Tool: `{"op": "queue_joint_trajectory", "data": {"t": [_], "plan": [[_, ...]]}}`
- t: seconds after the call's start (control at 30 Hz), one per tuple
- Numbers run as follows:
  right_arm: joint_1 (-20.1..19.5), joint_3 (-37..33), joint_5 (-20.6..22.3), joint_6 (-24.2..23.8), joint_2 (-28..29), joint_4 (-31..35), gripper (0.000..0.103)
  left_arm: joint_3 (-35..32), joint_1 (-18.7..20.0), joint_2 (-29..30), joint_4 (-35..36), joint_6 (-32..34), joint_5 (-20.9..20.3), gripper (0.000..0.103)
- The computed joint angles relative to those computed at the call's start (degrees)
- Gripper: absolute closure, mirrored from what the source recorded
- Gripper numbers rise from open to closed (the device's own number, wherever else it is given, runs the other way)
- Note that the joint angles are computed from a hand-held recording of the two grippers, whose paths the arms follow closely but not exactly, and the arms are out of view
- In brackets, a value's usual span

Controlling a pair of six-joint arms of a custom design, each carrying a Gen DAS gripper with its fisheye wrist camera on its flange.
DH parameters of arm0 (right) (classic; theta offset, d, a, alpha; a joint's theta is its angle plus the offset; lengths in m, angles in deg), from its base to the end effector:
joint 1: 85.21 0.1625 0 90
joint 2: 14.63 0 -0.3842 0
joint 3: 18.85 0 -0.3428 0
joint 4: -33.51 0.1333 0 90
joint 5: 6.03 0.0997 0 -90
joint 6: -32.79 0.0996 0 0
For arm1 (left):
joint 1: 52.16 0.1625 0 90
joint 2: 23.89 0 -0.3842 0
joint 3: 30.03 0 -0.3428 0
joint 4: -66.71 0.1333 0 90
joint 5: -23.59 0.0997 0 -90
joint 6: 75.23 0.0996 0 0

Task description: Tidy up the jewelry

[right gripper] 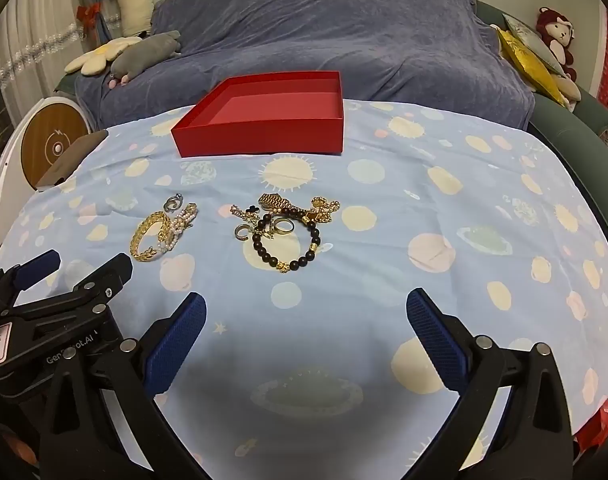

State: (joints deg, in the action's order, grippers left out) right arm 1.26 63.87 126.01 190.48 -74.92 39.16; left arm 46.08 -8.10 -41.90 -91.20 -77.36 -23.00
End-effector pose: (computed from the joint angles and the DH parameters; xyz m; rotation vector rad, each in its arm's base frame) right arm 0.0341 -0.5287 0.2426 -0.1297 -2.0671 1.0067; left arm -0.3319 -0.6019 -0.0640 0.8371 2.3064 -0.5897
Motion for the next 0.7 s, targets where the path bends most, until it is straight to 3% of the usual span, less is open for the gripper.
{"op": "queue_joint_trajectory", "data": {"t": [0.1, 0.2, 0.27, 0.33, 0.43, 0.7], "plan": [[0.1, -0.3, 0.0, 0.1, 0.0, 0.1, 0.005, -1.7, 0.0, 0.2, 2.1, -0.6, -0.7, 0.007], [0.5, -0.2, 0.3, 0.5, 0.0, 0.0, 0.005, 1.6, 0.1, -1.0, -4.1, 1.1, -1.0, 0.007], [1.0, 0.1, 0.7, 1.0, 0.0, 0.0, 0.005, 1.3, 0.0, -1.1, -3.2, 1.2, -0.4, 0.007], [-1.5, -3.0, -1.1, -0.9, -0.1, 0.9, 0.005, 1.3, -0.3, -0.7, -3.4, 0.9, 0.2, 0.007], [0.9, 3.0, 0.5, -2.7, -1.6, -4.9, 0.005, 1.7, -0.3, -0.8, -4.6, 1.4, -0.3, 0.007], [1.0, 3.4, 0.6, -2.9, -1.8, -5.2, 0.005, 1.9, -0.5, -0.8, -4.3, 1.1, 0.1, 0.007]]}}
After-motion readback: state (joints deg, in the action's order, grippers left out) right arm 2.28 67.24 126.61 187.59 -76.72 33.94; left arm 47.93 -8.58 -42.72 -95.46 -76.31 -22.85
